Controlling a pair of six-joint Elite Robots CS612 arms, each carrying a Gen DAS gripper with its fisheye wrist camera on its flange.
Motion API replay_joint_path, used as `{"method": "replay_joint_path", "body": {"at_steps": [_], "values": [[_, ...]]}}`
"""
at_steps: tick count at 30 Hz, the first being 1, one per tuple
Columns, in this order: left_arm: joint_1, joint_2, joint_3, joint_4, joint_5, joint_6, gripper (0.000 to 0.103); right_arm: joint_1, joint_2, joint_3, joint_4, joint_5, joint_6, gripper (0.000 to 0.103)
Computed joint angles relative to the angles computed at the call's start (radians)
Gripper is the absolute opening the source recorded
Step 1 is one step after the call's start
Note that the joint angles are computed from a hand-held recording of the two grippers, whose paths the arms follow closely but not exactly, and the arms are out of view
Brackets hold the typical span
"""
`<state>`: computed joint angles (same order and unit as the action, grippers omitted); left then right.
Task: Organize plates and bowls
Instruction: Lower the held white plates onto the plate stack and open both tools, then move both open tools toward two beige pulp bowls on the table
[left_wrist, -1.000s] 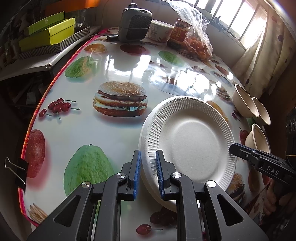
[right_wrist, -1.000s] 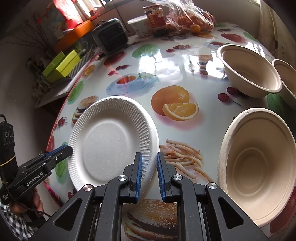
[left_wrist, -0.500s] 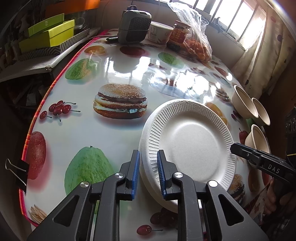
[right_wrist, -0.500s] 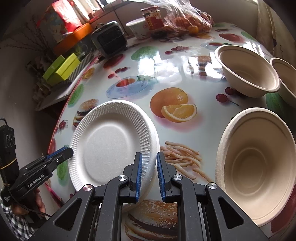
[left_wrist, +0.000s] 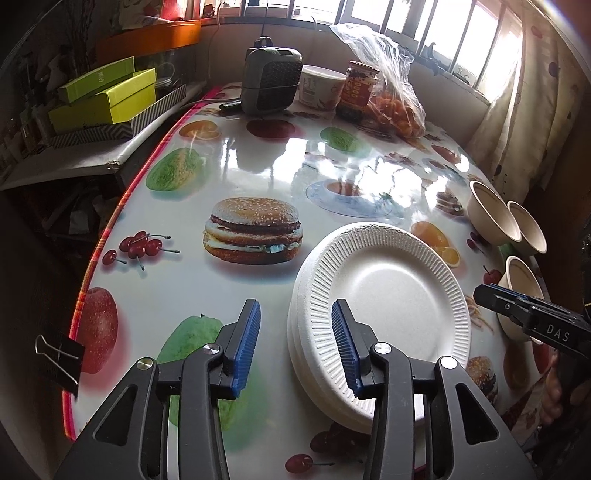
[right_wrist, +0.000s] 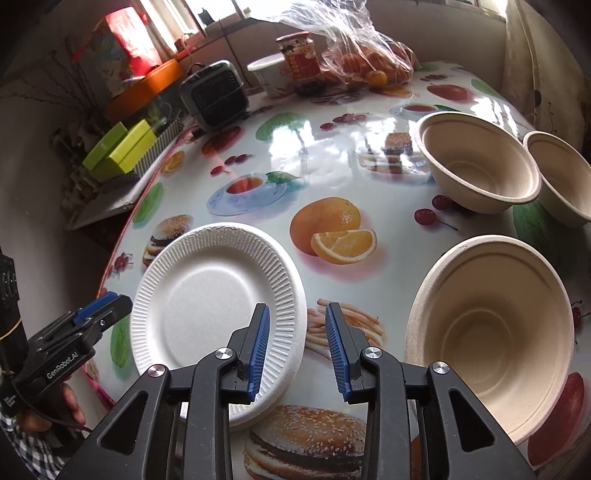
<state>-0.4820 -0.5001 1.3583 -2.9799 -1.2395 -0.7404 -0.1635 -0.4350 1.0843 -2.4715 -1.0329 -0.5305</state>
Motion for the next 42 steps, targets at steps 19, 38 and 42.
{"method": "replay_joint_path", "body": {"at_steps": [19,38,42], "values": [[-0.032,0.009,-0.054,-0.005,0.114,0.101,0.046,-0.013,-0.014,0.038,-0.168,0.049,0.039,0.042],[-0.062,0.069,-0.2,0.036,0.078,0.207,0.046,-0.053,-0.017,0.048,-0.306,0.055,0.09,0.049],[-0.066,0.082,-0.232,0.046,0.062,0.22,0.046,-0.062,-0.016,0.048,-0.326,0.051,0.097,0.049]]}}
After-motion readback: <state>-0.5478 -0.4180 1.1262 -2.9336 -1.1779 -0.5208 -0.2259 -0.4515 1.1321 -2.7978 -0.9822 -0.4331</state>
